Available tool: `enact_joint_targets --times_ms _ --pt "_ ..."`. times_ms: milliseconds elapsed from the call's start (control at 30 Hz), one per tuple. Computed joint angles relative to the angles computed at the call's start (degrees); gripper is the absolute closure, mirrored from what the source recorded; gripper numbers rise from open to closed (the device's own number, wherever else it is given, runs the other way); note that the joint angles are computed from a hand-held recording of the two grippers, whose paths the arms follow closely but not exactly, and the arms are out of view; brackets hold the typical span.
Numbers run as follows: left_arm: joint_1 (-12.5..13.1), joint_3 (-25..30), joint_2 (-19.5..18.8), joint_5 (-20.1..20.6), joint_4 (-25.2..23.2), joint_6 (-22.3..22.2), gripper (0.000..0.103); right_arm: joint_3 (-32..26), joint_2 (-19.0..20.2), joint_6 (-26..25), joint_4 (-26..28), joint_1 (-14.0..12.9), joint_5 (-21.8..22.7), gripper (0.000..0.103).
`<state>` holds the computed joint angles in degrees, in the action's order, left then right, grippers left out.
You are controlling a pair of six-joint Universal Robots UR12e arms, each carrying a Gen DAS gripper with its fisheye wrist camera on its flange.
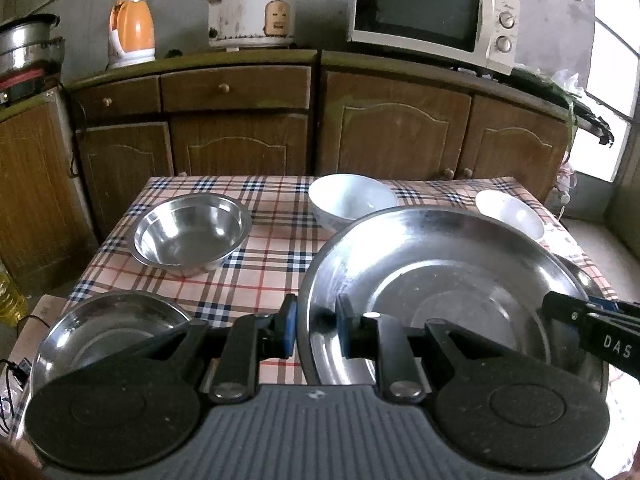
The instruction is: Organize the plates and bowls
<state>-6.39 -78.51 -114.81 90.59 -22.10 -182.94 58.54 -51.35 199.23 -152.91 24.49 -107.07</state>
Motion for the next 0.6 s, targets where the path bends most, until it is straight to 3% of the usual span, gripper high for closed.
enact_joint_targets --times_ms 600 --pt "-0.1 -3.0 1.9 -0.7 2.1 0.5 0.083 3.5 -2.3 -0.2 -1.5 0.4 -0.9 0.075"
